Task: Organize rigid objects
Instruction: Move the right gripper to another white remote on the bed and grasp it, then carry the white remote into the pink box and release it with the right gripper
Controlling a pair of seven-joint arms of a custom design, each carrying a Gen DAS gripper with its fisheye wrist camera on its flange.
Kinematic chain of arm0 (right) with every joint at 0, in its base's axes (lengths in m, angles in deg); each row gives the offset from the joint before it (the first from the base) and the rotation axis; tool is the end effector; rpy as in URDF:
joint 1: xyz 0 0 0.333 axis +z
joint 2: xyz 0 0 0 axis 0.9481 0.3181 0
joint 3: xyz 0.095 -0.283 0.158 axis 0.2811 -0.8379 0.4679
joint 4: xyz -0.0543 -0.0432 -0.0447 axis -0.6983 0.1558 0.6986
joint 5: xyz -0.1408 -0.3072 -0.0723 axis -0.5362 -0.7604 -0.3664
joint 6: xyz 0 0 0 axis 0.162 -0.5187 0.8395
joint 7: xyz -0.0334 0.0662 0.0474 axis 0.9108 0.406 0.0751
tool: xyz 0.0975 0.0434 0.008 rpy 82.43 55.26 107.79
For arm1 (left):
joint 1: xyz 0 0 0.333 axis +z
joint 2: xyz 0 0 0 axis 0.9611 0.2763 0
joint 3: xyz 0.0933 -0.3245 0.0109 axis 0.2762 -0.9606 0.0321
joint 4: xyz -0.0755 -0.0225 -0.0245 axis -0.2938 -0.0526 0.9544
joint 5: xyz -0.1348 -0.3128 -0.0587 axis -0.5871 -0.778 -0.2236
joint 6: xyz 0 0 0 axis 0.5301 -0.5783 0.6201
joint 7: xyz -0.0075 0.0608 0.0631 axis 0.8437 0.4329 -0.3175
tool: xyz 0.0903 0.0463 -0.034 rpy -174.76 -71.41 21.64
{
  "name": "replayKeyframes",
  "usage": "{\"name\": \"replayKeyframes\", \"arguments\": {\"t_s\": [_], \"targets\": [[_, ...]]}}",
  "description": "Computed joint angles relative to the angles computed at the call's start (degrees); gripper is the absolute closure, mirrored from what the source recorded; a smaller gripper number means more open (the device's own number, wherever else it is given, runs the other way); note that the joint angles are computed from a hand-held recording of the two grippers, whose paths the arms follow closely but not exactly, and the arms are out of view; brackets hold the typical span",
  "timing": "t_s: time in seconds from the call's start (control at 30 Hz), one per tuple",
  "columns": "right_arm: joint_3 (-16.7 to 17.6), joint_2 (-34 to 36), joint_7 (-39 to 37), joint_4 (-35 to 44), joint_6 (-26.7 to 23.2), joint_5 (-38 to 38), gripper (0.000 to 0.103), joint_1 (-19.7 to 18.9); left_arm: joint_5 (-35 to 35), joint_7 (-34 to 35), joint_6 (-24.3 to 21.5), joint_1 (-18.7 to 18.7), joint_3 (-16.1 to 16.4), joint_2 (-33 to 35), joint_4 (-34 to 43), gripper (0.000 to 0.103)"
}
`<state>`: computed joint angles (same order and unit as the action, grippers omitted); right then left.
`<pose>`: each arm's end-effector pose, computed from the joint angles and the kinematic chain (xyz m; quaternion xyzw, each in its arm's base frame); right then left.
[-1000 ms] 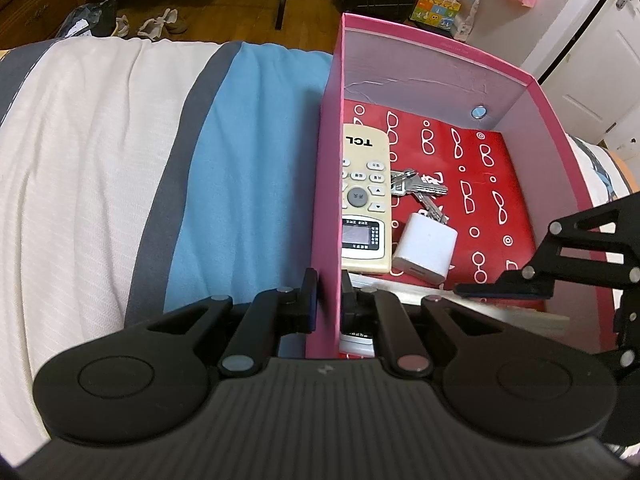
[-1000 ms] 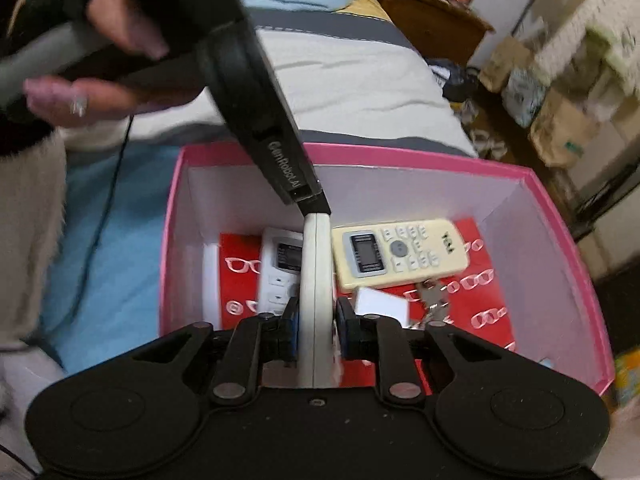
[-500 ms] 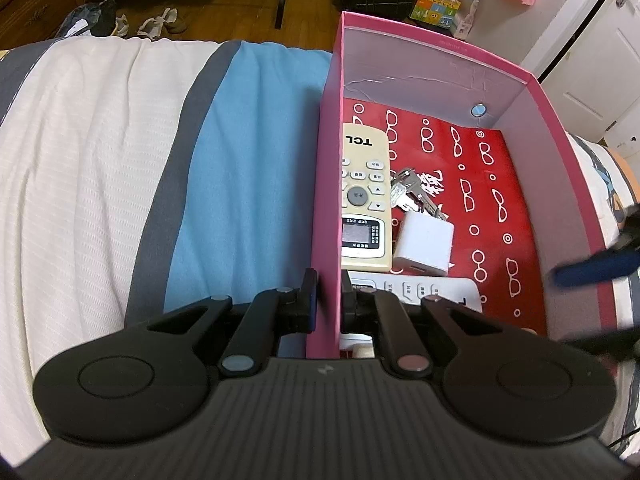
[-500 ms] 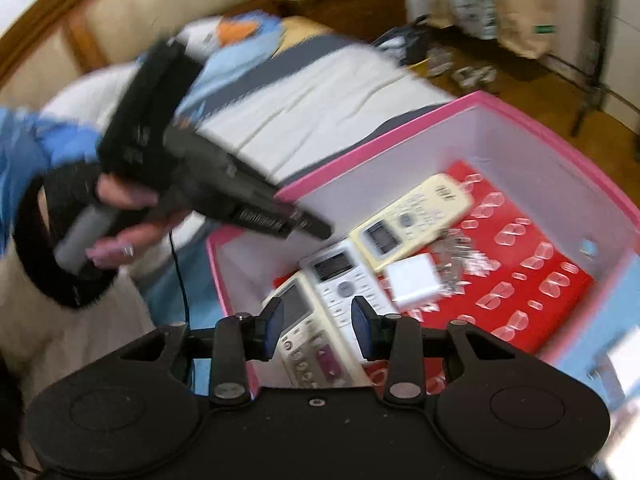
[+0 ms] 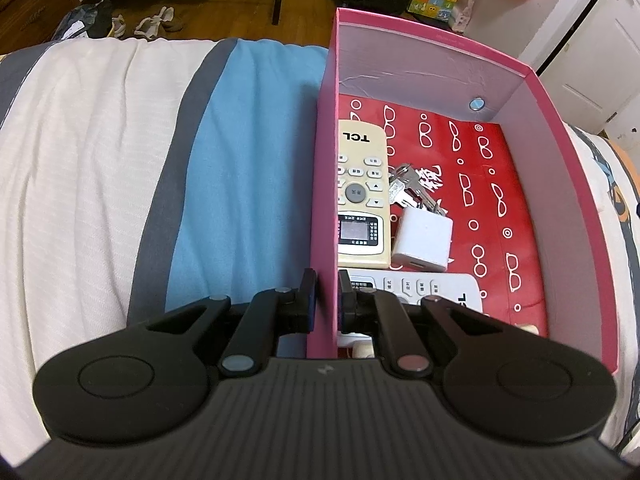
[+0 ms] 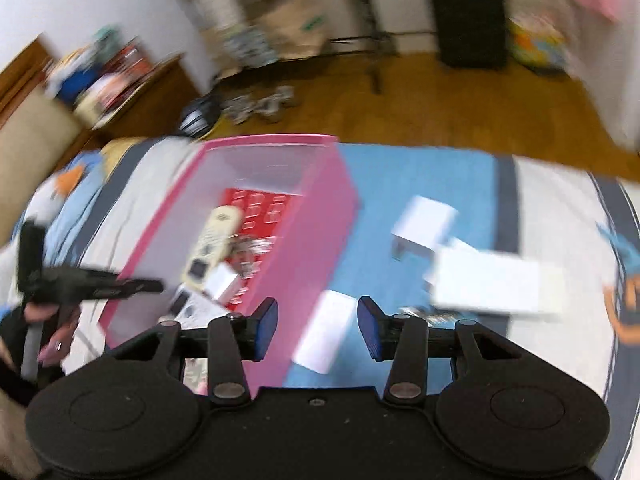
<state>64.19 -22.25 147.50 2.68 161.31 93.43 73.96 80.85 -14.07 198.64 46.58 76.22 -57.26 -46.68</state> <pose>0.7255 0.1505 0.4470 -0.8174 0.4877 0.0328 0.3047 0.6066 -0.2905 0.3566 -0.7986 0.5499 -0.2157 0.1154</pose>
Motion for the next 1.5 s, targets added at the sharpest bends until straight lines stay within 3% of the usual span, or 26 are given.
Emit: {"name": "replayKeyframes", "arguments": {"t_s": [0.17,0.27,0.53,0.73,0.83,0.97,1.03,1.07,1.17,1.27,1.5], "targets": [[-2.0,1.5,5.6,-1.1,3.4,-0.5,0.051,-0.2,-0.1,0.3,-1.4,-0.1,-0.2,0.6,1.2,0.095],[-1.8,4.4,11.6,1.9,1.8,0.5,0.041,-1.4,0.1,0.2,-2.0,-0.2,-0.1,0.7,1.7,0.095],[-0.3,12.8,26.6,8.5,2.8,4.2,0.040,-4.2,0.5,-0.1,-2.4,-0.2,-0.2,0.8,1.8,0.095],[3.3,15.9,36.3,5.7,10.6,11.5,0.040,-6.3,0.3,-0.5,-2.2,0.1,-0.5,0.9,1.9,0.095],[6.0,16.4,35.8,3.5,16.7,15.2,0.039,-7.0,0.2,-0.4,-1.9,0.2,-0.5,0.9,1.7,0.095],[7.1,17.1,35.7,3.6,20.2,15.3,0.039,-6.2,-0.2,-0.1,-1.8,0.3,-0.6,1.1,1.7,0.095],[6.7,16.4,35.7,2.6,22.8,14.2,0.048,-5.2,-0.2,-0.1,-1.8,0.2,-0.5,1.0,1.6,0.095],[7.3,16.2,34.7,2.2,23.8,14.0,0.059,-5.4,-0.2,-0.2,-1.8,0.1,-0.4,1.0,1.6,0.095],[10.4,15.1,29.4,0.3,25.9,15.3,0.077,-8.1,0.0,-0.4,-1.7,-0.1,-0.2,0.9,1.5,0.095],[9.6,14.9,27.5,2.0,23.5,12.9,0.082,-7.9,0.1,-0.5,-1.8,-0.1,-0.2,0.9,1.5,0.095],[9.2,12.2,14.3,2.3,18.9,9.2,0.082,-7.1,1.6,-2.4,-2.0,-1.2,1.0,0.8,1.6,0.096]]}}
